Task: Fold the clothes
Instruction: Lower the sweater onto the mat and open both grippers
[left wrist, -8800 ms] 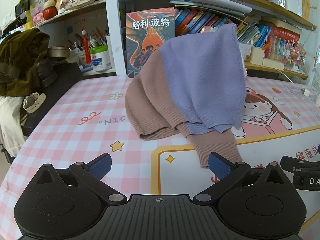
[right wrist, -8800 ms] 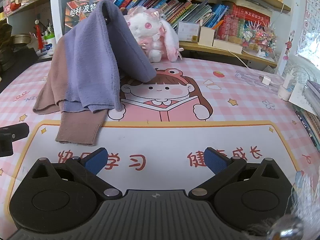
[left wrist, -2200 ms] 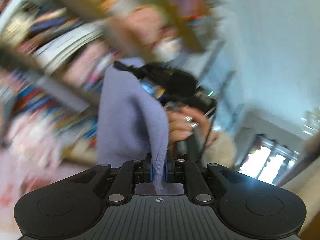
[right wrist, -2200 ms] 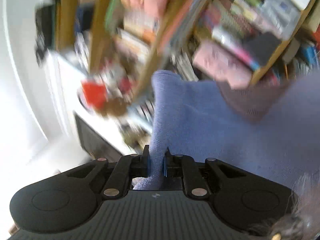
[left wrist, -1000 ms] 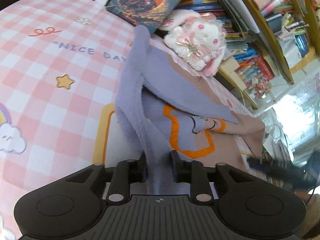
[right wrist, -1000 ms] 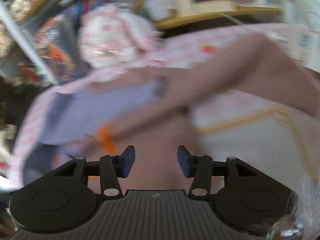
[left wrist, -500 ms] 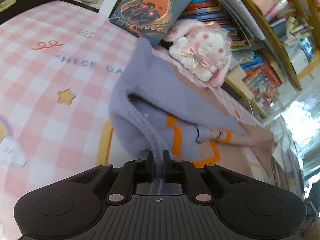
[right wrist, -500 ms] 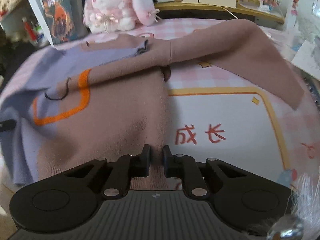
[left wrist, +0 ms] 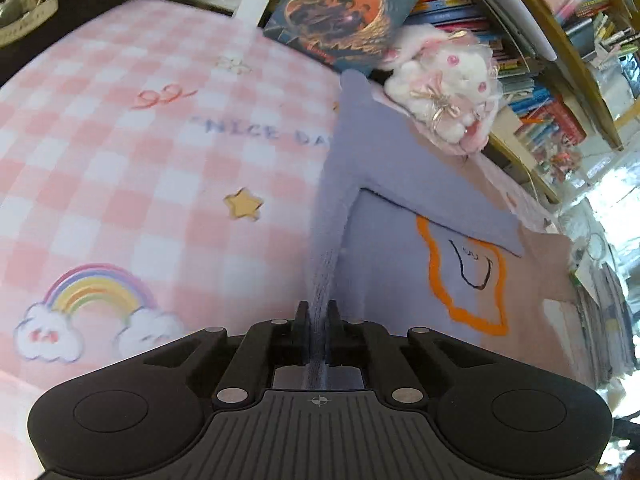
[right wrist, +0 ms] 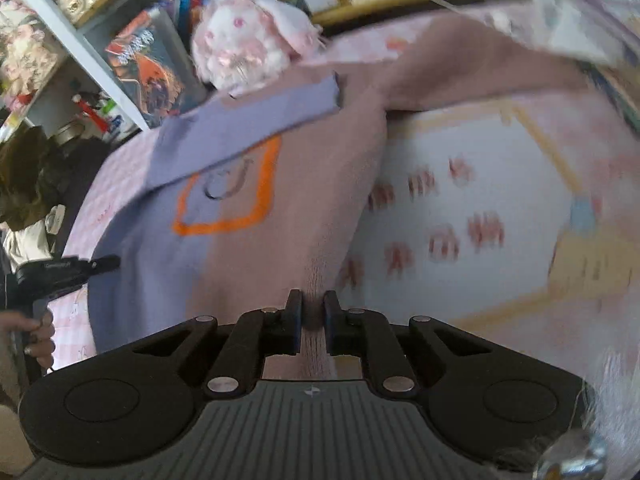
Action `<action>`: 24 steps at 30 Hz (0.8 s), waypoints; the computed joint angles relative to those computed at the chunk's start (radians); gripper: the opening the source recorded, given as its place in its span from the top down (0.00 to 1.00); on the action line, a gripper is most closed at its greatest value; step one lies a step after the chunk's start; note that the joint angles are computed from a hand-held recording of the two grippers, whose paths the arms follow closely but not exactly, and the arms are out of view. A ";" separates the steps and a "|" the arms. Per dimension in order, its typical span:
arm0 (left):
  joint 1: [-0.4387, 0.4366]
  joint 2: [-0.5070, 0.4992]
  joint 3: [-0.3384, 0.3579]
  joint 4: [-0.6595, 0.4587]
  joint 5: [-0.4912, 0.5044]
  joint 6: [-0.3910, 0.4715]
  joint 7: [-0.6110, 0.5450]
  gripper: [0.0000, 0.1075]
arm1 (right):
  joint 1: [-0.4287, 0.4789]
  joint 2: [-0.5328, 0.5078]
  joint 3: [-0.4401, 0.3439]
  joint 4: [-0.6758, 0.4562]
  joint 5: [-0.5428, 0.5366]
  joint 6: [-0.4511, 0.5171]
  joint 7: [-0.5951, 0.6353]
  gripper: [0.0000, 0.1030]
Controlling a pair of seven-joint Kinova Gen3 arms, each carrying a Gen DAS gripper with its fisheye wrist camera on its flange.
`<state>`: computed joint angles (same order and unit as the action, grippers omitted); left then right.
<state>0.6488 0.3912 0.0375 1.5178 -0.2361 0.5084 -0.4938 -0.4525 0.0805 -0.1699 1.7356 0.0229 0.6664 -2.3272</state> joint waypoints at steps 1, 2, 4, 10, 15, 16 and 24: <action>-0.010 -0.006 0.011 0.008 0.000 -0.003 -0.025 0.96 | 0.004 -0.001 -0.017 0.014 -0.006 -0.005 -0.038 0.91; -0.015 -0.010 0.014 0.014 -0.001 -0.010 -0.037 0.96 | -0.010 0.007 -0.025 0.016 0.004 -0.013 -0.076 0.91; -0.006 -0.028 -0.004 0.045 -0.013 -0.042 -0.027 0.96 | -0.088 0.015 0.006 0.017 0.071 -0.025 -0.153 0.91; -0.013 -0.085 -0.003 0.143 -0.030 -0.095 0.023 0.96 | -0.366 0.084 0.212 -0.036 0.315 0.068 -0.344 0.91; -0.043 -0.049 0.062 0.088 0.008 -0.046 -0.103 0.96 | -0.485 0.129 0.332 -0.057 0.502 0.107 -0.412 0.91; -0.041 -0.042 0.059 0.079 0.009 -0.052 -0.116 0.96 | -0.460 0.122 0.305 -0.049 0.511 0.104 -0.424 0.91; -0.024 0.000 0.037 0.030 0.022 -0.071 -0.208 0.96 | -0.260 0.085 -0.016 -0.001 0.552 0.183 -0.577 0.91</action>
